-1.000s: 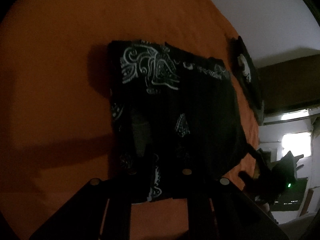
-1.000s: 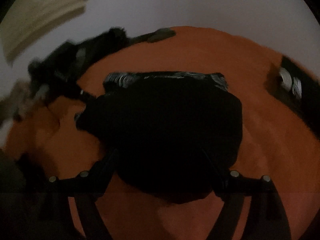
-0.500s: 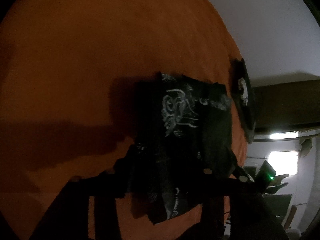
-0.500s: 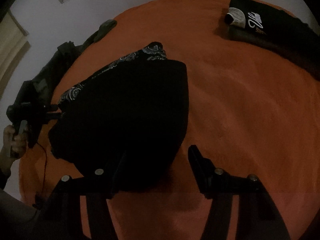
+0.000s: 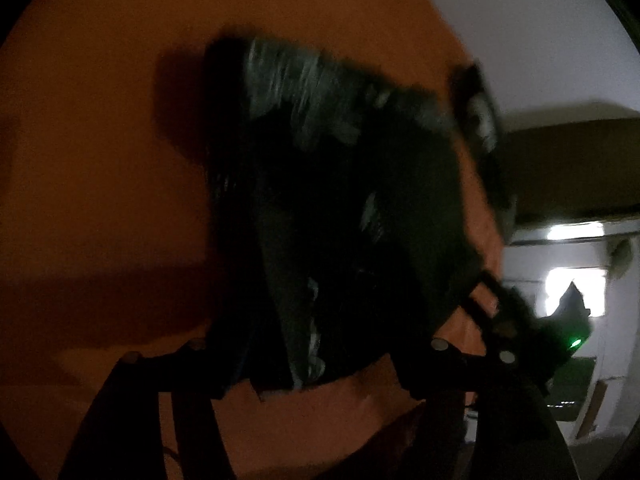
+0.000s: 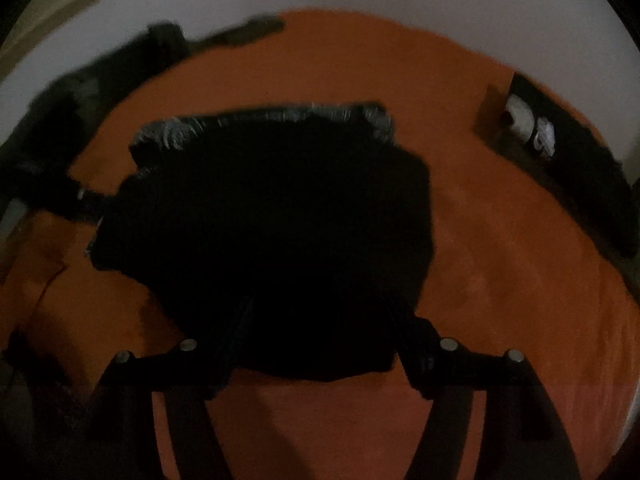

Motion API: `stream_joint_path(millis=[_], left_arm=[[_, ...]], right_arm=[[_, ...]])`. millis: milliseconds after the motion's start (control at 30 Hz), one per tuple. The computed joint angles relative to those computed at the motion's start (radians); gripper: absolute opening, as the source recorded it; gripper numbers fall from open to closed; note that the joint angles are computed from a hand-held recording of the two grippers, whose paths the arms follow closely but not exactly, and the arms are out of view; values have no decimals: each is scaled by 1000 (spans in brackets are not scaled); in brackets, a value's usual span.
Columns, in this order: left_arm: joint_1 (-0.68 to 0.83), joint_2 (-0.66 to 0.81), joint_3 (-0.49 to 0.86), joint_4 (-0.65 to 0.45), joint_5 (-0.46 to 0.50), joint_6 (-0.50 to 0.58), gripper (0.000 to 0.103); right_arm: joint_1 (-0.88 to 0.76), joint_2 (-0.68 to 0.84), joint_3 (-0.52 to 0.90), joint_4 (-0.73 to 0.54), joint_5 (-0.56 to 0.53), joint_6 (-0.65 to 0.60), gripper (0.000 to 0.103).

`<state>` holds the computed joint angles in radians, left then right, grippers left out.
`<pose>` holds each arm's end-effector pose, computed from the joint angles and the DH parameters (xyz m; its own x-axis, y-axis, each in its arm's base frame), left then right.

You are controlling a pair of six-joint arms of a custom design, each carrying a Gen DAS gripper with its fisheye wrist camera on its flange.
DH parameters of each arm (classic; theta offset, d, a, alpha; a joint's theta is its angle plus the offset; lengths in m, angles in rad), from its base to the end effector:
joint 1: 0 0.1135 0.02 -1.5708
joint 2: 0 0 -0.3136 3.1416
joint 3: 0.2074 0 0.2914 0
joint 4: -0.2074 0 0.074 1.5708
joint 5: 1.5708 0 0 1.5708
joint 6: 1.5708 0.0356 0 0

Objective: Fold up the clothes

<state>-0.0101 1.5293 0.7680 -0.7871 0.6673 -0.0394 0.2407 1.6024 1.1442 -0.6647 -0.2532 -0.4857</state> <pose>0.2569 -0.0246 0.1716 -0.9998 -0.0208 0.0020 -0.0176 0.7851 -0.6191 0.3467 0.0943 0.2569 -0.6172 -0.6169 -0.4884 -0.7059 0.7083 -0.0025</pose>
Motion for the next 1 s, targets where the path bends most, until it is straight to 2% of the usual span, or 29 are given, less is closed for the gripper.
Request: stream_joint_path(millis=[67, 167, 367, 500, 667, 733, 833, 867, 900, 933, 967, 1000], left_arm=[[-11, -21, -14, -3, -1, -38, 63], [-22, -57, -6, -27, -23, -28, 63], [42, -56, -6, -55, 0, -38, 63], [84, -87, -24, -63, 19, -35, 63], [97, -152, -58, -32, -48, -46, 63], [111, -156, -68, -42, -59, -41, 63], [152, -171, -80, -54, -51, -33, 63], [163, -177, -79, -58, -54, -27, 63], [176, -184, -77, -63, -61, -20, 63], [188, -191, -72, -71, -65, -13, 63], [199, -198, -67, -79, -69, -5, 63], [213, -210, -59, -91, -72, 0, 63]], right_arm=[[27, 14, 12, -11, 50, 47, 68], [66, 38, 35, -32, 122, 113, 71], [68, 26, 47, -79, 148, 125, 72], [90, -38, 14, -59, 152, 149, 72], [185, -156, -76, 37, 220, 84, 72], [219, -170, -84, 27, 190, 78, 75], [307, -178, -132, 81, 130, 26, 80], [334, -154, -135, 105, 149, 0, 79], [360, -128, -136, 129, 168, -27, 75], [395, -95, -126, 139, 206, -46, 36], [401, -73, -137, 181, 186, -92, 10], [358, -102, -120, 164, 154, -20, 9]])
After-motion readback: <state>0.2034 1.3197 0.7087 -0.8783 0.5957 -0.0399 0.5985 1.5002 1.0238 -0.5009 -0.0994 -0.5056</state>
